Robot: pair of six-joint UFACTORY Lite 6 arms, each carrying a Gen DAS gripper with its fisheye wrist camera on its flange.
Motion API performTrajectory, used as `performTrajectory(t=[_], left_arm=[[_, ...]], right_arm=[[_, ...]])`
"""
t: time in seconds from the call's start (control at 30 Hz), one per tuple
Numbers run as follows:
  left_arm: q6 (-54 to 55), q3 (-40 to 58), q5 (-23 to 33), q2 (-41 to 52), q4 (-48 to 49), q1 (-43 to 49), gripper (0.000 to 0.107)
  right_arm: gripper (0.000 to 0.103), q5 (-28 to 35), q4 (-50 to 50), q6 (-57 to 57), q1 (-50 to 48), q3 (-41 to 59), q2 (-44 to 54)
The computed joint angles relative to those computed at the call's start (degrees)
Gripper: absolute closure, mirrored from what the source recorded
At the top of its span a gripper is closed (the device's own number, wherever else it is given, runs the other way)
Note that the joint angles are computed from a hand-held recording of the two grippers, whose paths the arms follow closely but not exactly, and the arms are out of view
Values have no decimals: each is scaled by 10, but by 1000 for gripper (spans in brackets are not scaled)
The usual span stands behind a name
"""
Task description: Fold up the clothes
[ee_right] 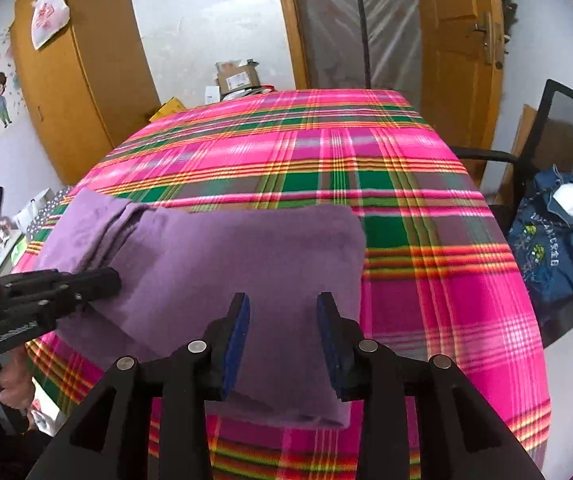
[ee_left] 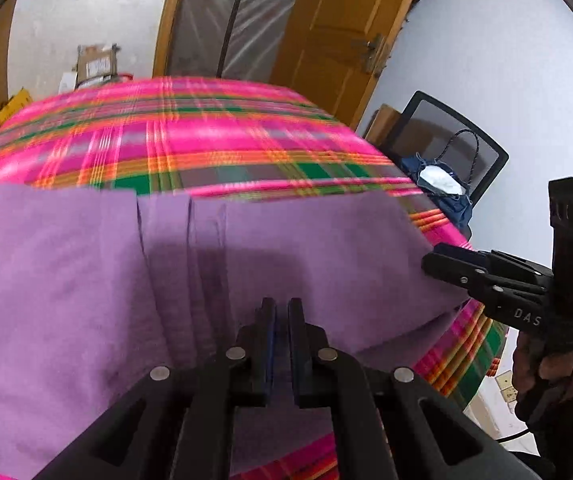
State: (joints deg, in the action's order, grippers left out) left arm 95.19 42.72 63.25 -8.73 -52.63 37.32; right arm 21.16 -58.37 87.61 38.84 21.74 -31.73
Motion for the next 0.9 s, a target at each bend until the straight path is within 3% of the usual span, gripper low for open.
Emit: performTrajectory(t=[0.4,0.57,0.7,0.9], left_arm=[[16,13,30,21,5,40,102],[15,11,37,13,11,52,102],[22,9,37,22,9,53,102],[32,0,33,14,6,55,102]], right_arm=[[67,8,55,-44,13,-47,-69],[67,56,88,-57,42,-66,-133],[67,39,136,-88,15,-96,-150],[68,43,68,-33,17,-58,-134]])
